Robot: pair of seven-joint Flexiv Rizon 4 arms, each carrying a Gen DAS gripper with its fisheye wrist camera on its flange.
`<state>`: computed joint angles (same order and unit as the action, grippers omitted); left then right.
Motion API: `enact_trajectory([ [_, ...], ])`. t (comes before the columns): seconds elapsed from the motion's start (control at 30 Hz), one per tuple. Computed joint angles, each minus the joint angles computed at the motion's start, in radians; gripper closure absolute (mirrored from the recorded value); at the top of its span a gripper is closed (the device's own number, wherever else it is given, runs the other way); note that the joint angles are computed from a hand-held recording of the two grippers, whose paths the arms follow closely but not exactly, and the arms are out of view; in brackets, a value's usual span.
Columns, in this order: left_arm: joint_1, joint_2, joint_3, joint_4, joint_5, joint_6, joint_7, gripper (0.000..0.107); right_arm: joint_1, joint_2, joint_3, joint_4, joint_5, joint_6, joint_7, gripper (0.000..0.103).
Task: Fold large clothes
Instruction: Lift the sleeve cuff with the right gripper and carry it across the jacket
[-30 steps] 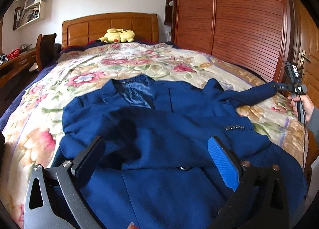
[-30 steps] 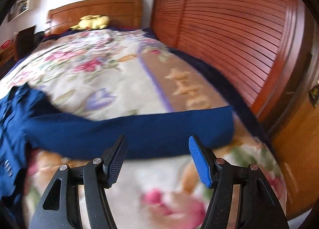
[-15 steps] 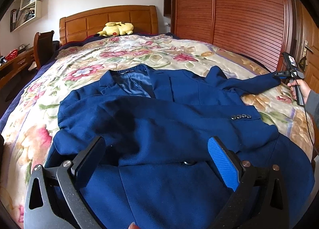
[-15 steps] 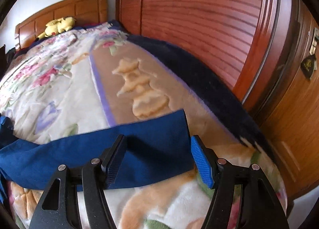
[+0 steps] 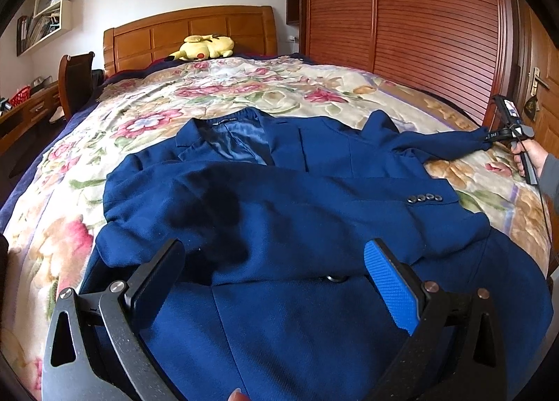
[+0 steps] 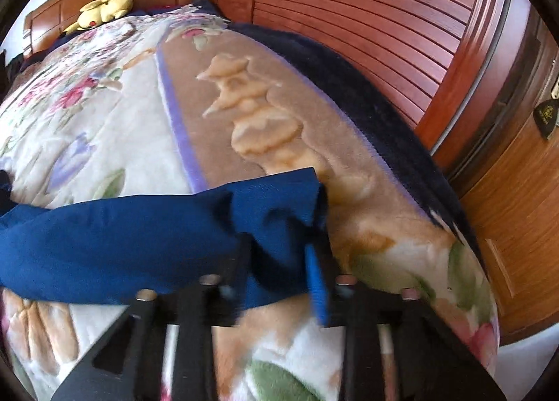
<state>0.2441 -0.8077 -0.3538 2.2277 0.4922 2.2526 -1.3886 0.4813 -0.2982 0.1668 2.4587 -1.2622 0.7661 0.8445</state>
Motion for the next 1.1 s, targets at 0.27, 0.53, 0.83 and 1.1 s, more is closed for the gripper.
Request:
enact_trajectory([
  [0.27,0.012,0.013,0.006,0.017,0.026,0.001,0.016,0.004,0.114,0.026,0.053,-0.098,0.025,-0.164,-0.087,0.088],
  [0.53,0.082,0.028,-0.031,0.043,0.078,-0.003,0.018,0.004,0.263,-0.053,0.061,-0.34,-0.054,-0.286,-0.258,0.088],
  [0.83,0.184,0.059,-0.035,0.088,0.166,0.054,-0.015,0.004,0.384,-0.206,-0.003,-0.587,-0.208,-0.229,-0.326,0.088],
  [1.1,0.267,0.075,-0.008,0.098,0.243,0.084,-0.063,0.004,0.438,-0.317,-0.07,-0.737,-0.273,-0.086,-0.36,0.088],
])
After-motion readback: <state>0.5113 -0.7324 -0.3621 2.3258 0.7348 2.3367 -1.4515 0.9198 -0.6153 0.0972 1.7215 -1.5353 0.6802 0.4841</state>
